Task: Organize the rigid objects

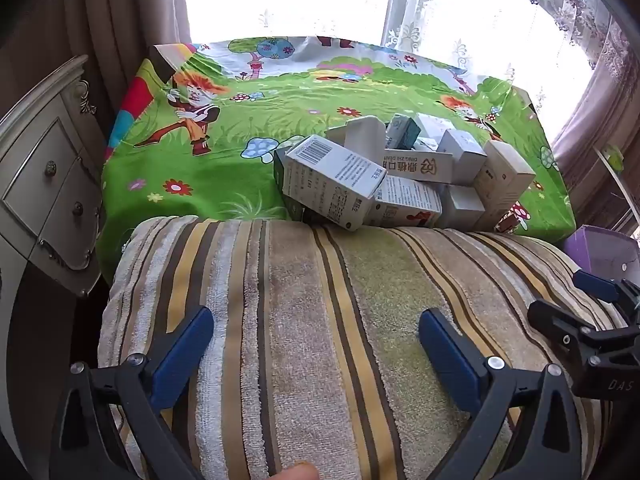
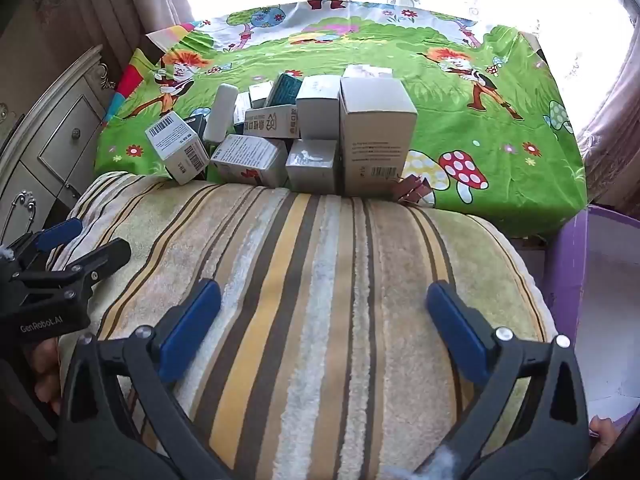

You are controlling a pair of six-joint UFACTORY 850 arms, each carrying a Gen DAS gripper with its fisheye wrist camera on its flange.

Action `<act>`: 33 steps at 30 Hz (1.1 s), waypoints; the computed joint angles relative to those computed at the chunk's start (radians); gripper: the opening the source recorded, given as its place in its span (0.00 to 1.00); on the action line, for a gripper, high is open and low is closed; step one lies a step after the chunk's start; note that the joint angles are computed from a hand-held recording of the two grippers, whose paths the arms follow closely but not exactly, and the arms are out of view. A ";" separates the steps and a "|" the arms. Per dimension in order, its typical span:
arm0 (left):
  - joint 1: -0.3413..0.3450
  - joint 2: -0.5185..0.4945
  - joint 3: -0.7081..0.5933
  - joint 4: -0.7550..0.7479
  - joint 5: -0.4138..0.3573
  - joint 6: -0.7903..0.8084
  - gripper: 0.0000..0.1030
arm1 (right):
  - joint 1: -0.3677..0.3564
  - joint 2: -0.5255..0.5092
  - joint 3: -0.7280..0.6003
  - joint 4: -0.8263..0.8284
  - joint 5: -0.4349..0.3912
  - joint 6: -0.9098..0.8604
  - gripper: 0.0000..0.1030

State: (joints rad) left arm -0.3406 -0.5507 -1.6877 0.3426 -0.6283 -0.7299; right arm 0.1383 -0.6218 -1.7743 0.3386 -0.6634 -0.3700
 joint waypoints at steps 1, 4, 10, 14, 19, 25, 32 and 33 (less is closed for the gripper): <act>-0.004 0.000 0.001 0.041 -0.005 -0.024 1.00 | 0.001 0.001 0.002 0.002 0.005 -0.002 1.00; -0.003 0.002 0.005 0.028 0.005 -0.021 1.00 | 0.002 0.002 0.005 -0.001 0.010 0.000 1.00; -0.002 0.000 0.001 0.015 0.001 -0.011 1.00 | 0.008 0.003 0.005 -0.018 0.014 0.012 1.00; -0.002 0.000 0.001 0.015 0.001 -0.010 1.00 | 0.006 0.002 0.005 -0.019 0.014 0.012 1.00; -0.002 0.000 0.001 0.015 0.000 -0.010 1.00 | 0.004 0.001 0.005 -0.017 0.014 0.008 1.00; -0.002 0.000 0.000 0.015 -0.001 -0.010 1.00 | 0.004 0.001 0.004 -0.019 0.014 0.009 1.00; -0.002 0.000 0.000 0.015 -0.001 -0.010 1.00 | 0.005 0.000 0.003 -0.021 0.015 0.011 1.00; -0.002 0.000 0.000 0.015 -0.001 -0.010 1.00 | 0.005 0.000 0.003 -0.021 0.015 0.011 1.00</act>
